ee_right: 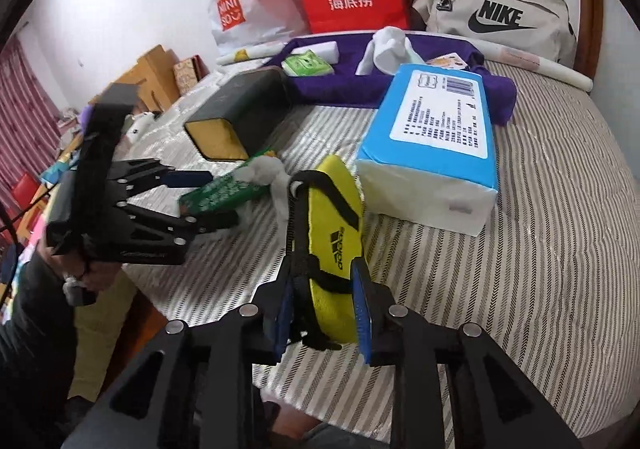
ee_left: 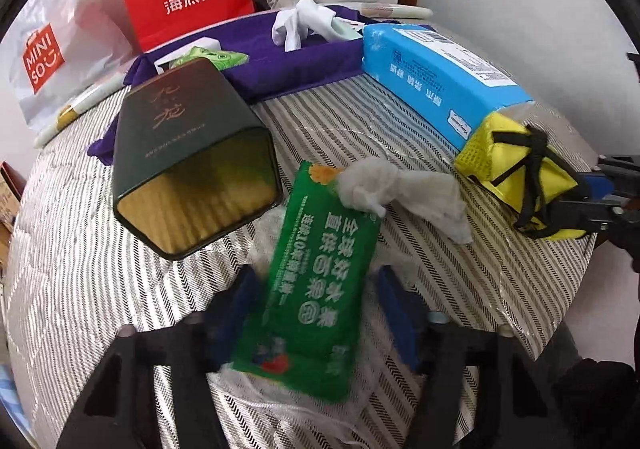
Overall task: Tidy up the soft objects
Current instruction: 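Close the left gripper on the green snack bag while the right gripper grasps the yellow Adidas pouch, then lift the green snack bag with the left gripper while the right gripper lifts the yellow pouch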
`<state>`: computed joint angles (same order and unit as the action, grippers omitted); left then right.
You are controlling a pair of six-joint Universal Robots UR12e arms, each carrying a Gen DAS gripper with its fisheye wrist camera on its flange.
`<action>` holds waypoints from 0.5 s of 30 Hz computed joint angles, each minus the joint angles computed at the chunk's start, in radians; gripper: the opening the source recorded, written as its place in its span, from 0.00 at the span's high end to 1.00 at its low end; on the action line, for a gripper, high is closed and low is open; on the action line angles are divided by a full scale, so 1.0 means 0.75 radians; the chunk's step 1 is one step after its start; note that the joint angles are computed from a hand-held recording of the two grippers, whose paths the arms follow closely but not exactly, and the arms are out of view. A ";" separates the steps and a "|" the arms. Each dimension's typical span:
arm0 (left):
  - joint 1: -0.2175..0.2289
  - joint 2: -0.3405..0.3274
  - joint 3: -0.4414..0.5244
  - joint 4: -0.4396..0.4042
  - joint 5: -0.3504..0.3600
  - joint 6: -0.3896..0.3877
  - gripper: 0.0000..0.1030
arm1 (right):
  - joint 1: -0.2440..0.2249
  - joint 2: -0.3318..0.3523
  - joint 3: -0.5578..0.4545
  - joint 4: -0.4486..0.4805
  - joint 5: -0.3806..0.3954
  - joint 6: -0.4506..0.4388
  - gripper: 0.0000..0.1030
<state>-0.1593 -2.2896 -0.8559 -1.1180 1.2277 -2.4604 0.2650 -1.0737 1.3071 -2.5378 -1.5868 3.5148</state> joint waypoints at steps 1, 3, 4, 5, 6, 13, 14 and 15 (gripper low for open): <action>0.002 0.001 0.002 -0.009 -0.003 -0.004 0.53 | -0.002 0.007 -0.006 0.000 0.011 0.003 0.74; 0.004 -0.009 0.024 -0.035 -0.006 -0.028 0.53 | -0.005 0.016 -0.007 -0.020 0.023 0.023 0.71; 0.002 -0.013 0.031 -0.038 -0.001 -0.047 0.53 | -0.005 0.020 -0.008 -0.027 0.023 0.031 0.69; -0.001 -0.015 0.035 -0.038 0.007 -0.056 0.53 | -0.004 0.029 -0.013 -0.040 0.011 0.046 0.69; -0.005 -0.018 0.040 -0.035 0.012 -0.053 0.51 | -0.001 0.033 -0.016 -0.044 0.003 0.052 0.68; -0.008 -0.019 0.032 0.004 0.010 -0.079 0.56 | 0.013 0.032 -0.019 -0.050 -0.054 0.026 0.76; -0.005 -0.021 0.041 -0.013 -0.003 -0.089 0.57 | 0.011 0.025 -0.012 -0.052 -0.052 0.034 0.77; 0.000 -0.019 0.044 -0.023 -0.014 -0.111 0.60 | 0.008 0.020 -0.008 -0.052 -0.052 0.039 0.79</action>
<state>-0.1591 -2.3039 -0.8228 -1.1356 1.2169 -2.5440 0.2712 -1.0586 1.3015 -2.5772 -1.6258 3.5440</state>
